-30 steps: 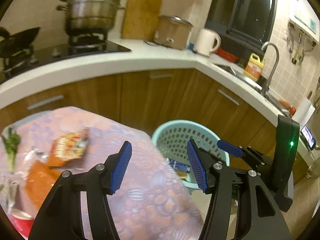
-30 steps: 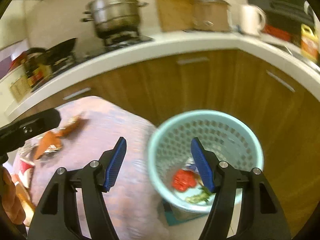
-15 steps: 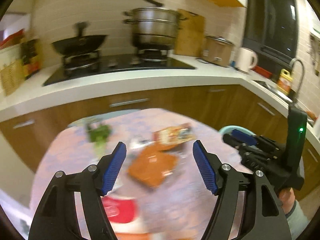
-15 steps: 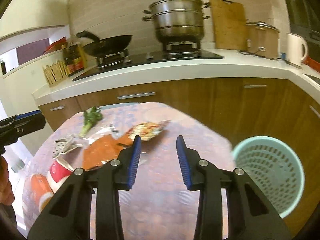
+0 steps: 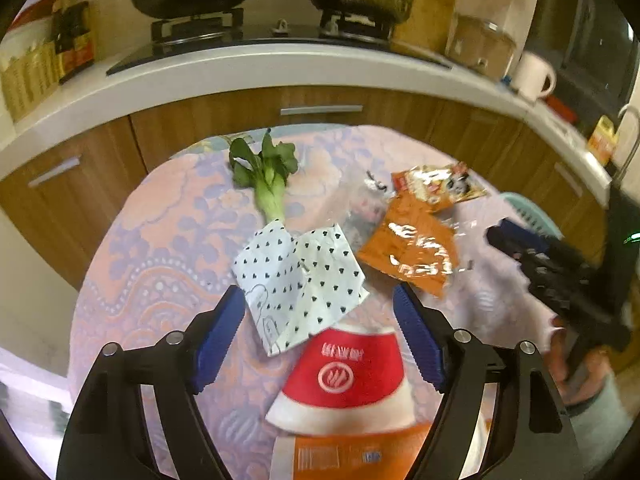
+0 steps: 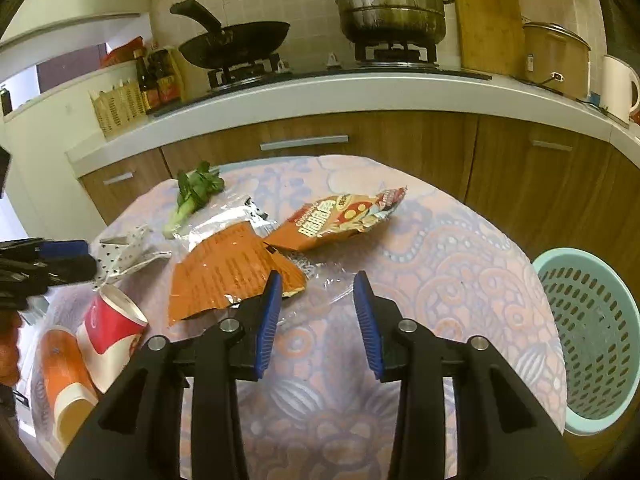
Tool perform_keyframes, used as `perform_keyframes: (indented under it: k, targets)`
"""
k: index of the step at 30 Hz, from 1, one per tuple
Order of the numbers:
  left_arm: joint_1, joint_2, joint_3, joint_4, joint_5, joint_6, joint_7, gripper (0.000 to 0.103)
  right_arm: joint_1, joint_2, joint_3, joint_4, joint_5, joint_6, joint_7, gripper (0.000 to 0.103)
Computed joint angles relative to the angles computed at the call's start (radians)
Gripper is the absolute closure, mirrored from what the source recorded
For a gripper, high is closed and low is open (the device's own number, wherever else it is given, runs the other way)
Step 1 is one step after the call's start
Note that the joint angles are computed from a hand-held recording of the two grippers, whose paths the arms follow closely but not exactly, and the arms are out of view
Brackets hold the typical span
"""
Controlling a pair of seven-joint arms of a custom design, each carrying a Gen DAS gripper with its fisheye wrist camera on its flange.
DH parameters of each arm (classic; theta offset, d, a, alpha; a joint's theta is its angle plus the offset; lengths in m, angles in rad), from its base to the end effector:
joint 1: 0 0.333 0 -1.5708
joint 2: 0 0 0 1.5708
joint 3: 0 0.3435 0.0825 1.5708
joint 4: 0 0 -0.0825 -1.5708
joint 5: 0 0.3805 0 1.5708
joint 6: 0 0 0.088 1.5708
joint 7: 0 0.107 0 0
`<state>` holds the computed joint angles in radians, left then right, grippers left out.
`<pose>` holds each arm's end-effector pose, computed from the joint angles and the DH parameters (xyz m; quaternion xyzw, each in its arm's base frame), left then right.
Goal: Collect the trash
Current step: 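Reach the left tool to the white patterned paper while the right tool reaches the snack wrapper, then grasp the white paper with the left tool while the right tool grasps the snack wrapper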
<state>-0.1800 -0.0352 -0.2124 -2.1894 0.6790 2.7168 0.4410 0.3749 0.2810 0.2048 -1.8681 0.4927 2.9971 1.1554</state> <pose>0.5089 -0.2363 0.4876 -0.7248 0.5990 -0.2550 0.2256 0.5876 0.3272 0.4909 -0.7794 0.4600 -0.1378 0.4025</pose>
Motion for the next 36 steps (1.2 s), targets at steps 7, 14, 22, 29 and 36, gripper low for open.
perform_keyframes:
  k: [7, 14, 22, 29, 36]
  targets:
    - [-0.044, 0.115, 0.001, 0.143, -0.006, -0.229, 0.047, 0.031, 0.021, 0.004, -0.024, 0.002, -0.043, 0.000, 0.040, 0.053]
    - [-0.023, 0.086, 0.025, 0.078, -0.070, -0.106, 0.045, 0.054, 0.020, 0.007, -0.016, 0.006, -0.065, -0.013, 0.030, 0.049]
    - [0.003, 0.047, 0.034, -0.006, -0.062, 0.057, -0.015, 0.092, -0.009, 0.022, 0.012, 0.077, 0.006, -0.151, -0.032, 0.036]
    - [0.040, 0.017, 0.039, -0.052, 0.131, 0.177, -0.232, 0.095, 0.072, 0.108, -0.127, 0.223, -0.162, -0.193, 0.217, 0.036]
    - [0.060, 0.030, 0.039, -0.040, 0.227, 0.244, -0.315, 0.096, -0.006, 0.264, -0.062, 0.432, -0.120, -0.331, 0.256, 0.036]
